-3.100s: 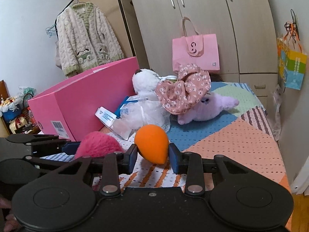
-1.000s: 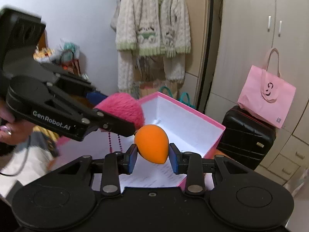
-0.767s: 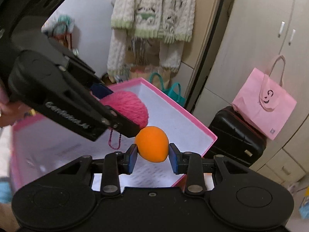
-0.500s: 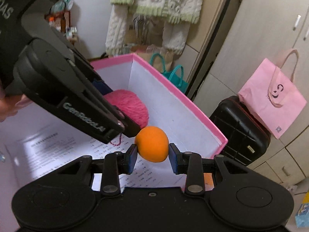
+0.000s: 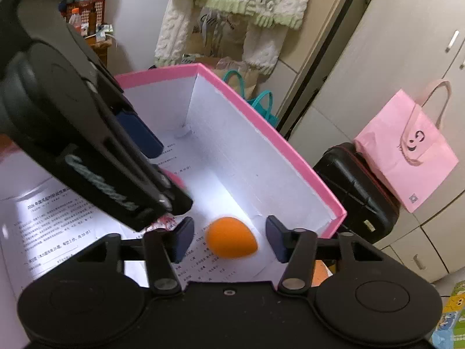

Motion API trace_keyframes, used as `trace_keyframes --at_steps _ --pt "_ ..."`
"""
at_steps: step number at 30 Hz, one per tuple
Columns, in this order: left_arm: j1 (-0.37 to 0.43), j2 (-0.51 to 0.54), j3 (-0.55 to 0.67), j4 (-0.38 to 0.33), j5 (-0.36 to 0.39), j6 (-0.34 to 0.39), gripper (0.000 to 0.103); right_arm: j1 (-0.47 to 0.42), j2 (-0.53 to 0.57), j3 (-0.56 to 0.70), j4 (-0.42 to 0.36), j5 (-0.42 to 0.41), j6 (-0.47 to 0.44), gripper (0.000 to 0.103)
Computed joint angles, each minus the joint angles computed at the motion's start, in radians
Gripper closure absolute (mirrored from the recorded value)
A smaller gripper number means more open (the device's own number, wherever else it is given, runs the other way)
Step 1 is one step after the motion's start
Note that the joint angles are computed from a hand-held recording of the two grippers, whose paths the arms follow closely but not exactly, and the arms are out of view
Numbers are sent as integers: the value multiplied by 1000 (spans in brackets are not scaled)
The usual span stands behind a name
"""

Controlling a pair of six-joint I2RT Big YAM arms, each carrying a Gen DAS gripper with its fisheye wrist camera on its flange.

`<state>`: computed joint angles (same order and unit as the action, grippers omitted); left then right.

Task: Organize soft objects
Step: 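Open both tools to drop the pompom and sponge into the box, then move both tools back toward the white tissue pack and mesh bath puff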

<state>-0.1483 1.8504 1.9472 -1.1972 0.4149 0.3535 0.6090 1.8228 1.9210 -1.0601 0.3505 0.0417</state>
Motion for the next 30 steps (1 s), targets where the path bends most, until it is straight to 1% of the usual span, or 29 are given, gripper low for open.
trace_keyframes --at_steps 6,10,14,17,20,26,30 --pt "21 -97 -78 34 6 81 43 30 -49 -24 -17 31 47 42" --pt "40 -160 -122 20 35 138 43 59 -83 -38 -42 64 83 41" --pt "55 -249 -198 34 63 190 40 91 -127 -66 -54 99 124 41" --pt "64 -314 -248 33 97 221 39 117 -159 -84 -63 122 148 41" --pt "72 -383 -298 22 138 255 38 146 -197 -103 -77 143 177 40" --pt "70 -517 -392 -10 193 343 37 206 -299 -159 -97 183 258 39" --pt "57 -592 -443 -42 222 401 37 257 -363 -203 -123 243 321 38"
